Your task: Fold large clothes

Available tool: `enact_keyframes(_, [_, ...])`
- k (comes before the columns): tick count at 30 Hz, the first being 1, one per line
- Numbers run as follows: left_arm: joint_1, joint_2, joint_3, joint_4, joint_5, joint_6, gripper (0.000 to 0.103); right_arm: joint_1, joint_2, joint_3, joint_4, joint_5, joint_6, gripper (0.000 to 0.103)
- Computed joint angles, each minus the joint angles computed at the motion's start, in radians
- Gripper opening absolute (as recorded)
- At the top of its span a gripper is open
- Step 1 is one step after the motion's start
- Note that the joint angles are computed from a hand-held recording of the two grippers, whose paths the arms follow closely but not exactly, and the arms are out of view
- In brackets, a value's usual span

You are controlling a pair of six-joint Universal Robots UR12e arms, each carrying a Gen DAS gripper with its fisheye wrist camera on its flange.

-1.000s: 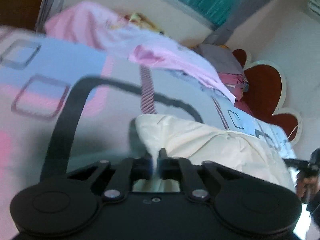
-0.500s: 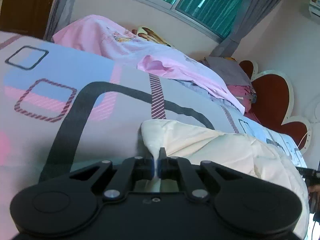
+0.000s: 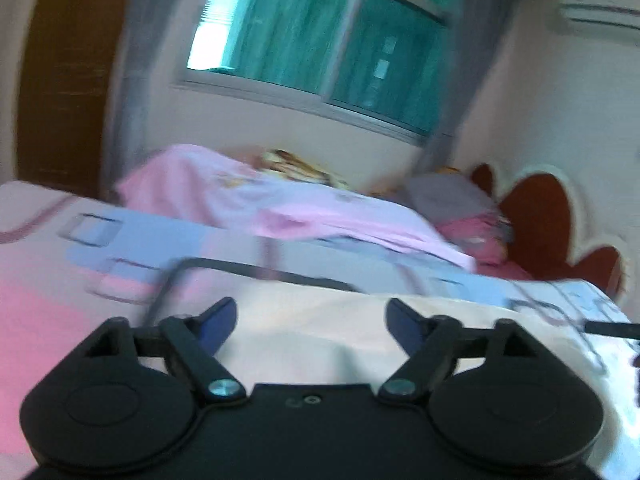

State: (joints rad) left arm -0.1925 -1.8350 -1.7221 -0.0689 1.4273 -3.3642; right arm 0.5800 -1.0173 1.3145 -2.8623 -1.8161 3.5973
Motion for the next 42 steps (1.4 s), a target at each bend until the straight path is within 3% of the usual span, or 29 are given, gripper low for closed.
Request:
enact_keyframes(4, [-0.081,-0.046,0.066,-0.065,0.016,0.073,0.085,0.045,0.068,-0.111,0.015,0.038,-0.062,0.056])
enact_keyframes(6, [-0.109,-0.069,0.093,-0.089,0.028,0.089,0.086,0.058,0.099,-0.162,0.077,0.058,-0.07,0.056])
enact_keyframes(8, [-0.133,-0.091,0.126,-0.179,0.08,0.113,0.089,0.071,0.132,-0.213,0.197,0.025,-0.084,0.056])
enact_keyframes(10, [-0.146,-0.107,0.135,-0.239,0.119,0.135,0.093,0.079,0.15,-0.217,0.205,0.001,-0.099,0.056])
enact_keyframes(13, [-0.149,-0.118,0.12,-0.21,0.136,0.148,0.094,0.082,0.158,-0.199,0.164,-0.005,-0.096,0.056])
enact_keyframes(16, [-0.147,-0.127,0.13,-0.237,0.135,0.148,0.095,0.082,0.17,-0.222,0.198,-0.006,-0.104,0.056])
enact_keyframes(19, [-0.142,-0.131,0.146,-0.265,0.117,0.153,0.094,0.076,0.161,-0.225,0.232,0.013,-0.102,0.056])
enact_keyframes(21, [-0.134,-0.109,0.131,-0.259,0.104,0.14,0.094,0.078,0.131,-0.193,0.216,-0.015,-0.093,0.057])
enact_keyframes(24, [-0.12,-0.038,0.04,-0.157,0.117,0.144,0.094,0.083,0.065,-0.088,0.116,-0.065,-0.107,0.057])
enact_keyframes(27, [-0.111,0.02,-0.037,-0.095,0.18,0.149,0.094,0.087,0.002,0.019,0.061,-0.131,-0.098,0.057])
enact_keyframes(28, [-0.105,0.032,-0.054,-0.091,0.193,0.142,0.093,0.085,-0.01,0.036,0.094,-0.141,-0.076,0.057])
enact_keyframes(30, [-0.095,0.037,-0.055,-0.169,0.213,0.135,0.093,0.072,-0.013,0.039,0.19,-0.136,-0.041,0.056])
enact_keyframes(33, [-0.087,0.028,-0.049,-0.195,0.212,0.122,0.093,0.067,-0.006,0.022,0.221,-0.125,0.004,0.057])
enact_keyframes(36, [-0.094,0.057,-0.059,-0.207,0.271,0.072,0.088,0.071,-0.036,0.048,0.196,-0.153,0.148,0.058])
enact_keyframes(37, [-0.092,0.074,-0.077,-0.198,0.282,0.04,0.092,0.068,-0.059,0.08,0.169,-0.14,0.222,0.065])
enact_keyframes(38, [-0.091,0.092,-0.099,-0.181,0.297,0.001,0.095,0.068,-0.082,0.112,0.146,-0.135,0.292,0.091])
enact_keyframes(39, [-0.091,0.116,-0.129,-0.158,0.323,-0.057,0.102,0.07,-0.105,0.152,0.106,-0.135,0.369,0.096])
enact_keyframes(42, [-0.068,0.188,-0.196,-0.192,0.304,-0.255,0.102,0.065,-0.165,0.251,0.04,-0.081,0.573,0.096])
